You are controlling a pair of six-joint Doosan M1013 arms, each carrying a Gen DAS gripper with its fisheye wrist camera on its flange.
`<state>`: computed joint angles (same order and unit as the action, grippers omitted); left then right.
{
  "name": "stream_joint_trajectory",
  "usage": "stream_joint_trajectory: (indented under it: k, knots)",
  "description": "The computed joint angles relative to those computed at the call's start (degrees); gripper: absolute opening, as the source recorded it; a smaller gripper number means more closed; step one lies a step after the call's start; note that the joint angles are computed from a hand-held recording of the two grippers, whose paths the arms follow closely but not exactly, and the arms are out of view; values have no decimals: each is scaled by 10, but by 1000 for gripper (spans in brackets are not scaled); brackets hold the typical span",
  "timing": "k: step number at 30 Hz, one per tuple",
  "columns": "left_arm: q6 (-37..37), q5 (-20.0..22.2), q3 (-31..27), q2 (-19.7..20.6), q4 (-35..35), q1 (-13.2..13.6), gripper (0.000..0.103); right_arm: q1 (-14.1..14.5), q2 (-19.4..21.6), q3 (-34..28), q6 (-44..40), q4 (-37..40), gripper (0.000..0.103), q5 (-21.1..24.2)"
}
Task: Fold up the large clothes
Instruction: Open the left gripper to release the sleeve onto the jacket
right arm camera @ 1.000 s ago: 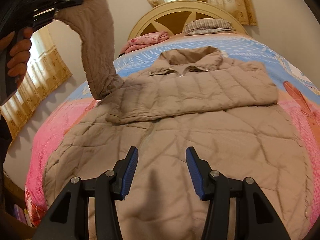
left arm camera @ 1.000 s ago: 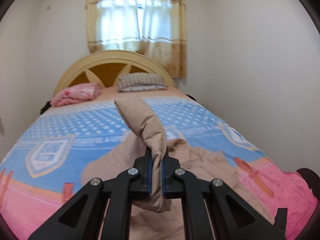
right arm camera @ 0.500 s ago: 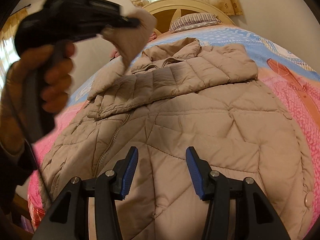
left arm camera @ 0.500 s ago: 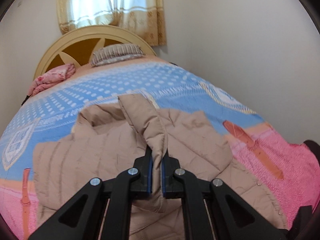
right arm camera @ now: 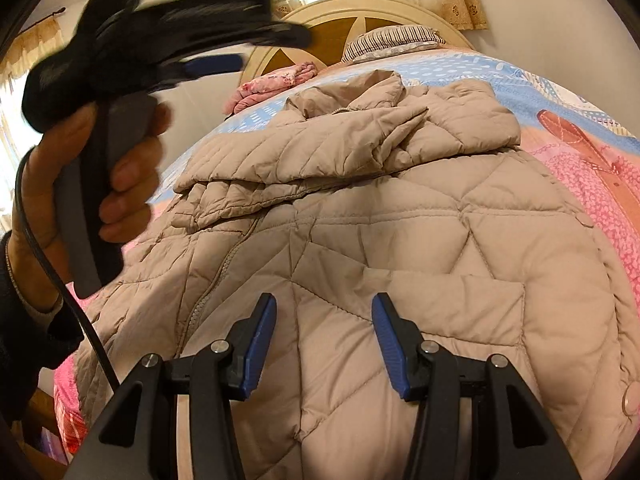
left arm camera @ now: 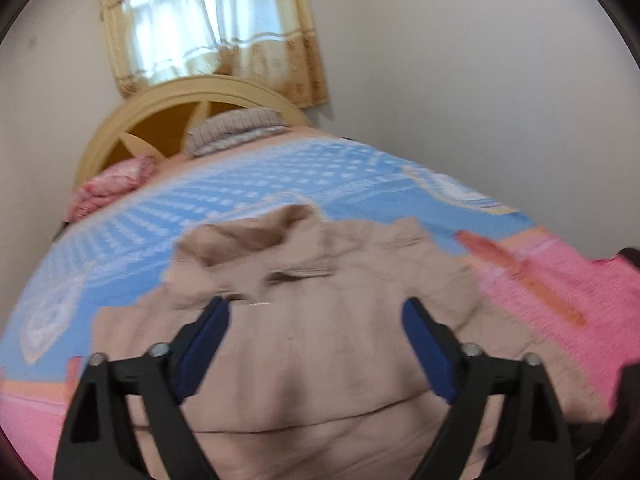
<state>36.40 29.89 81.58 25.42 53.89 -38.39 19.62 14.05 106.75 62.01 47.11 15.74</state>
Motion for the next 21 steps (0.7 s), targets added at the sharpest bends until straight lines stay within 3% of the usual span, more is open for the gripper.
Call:
stream_joint_trajectory:
  k: [2,6,10,12,14,16,18,21]
  knots:
    - [-36,33,5,3,55,11,100,-3,-9,-3,17,-10,51,4]
    - [-41,118,-17,36,51,46,99,-6,-17,-39,101,-95,51,16]
    - [9,193,-52,74,-33,75,100,-3,17,-121,199,-211,51,44]
    - [7,170,-44,72,-78,87,101,-2,43,-159,221,-234,51,61]
    - [-9,162,-37,68,-80,88,102,2,72,-193,252,-274,48,82]
    - [-18,155,-31,61,-67,84,101,8,104,-226,281,-321,47,114]
    - [-46,133,-17,46,-42,83,101,9,125,-244,314,-350,34,140]
    - [-113,76,-2,21,8,82,102,7,139,-240,317,-351,34,143]
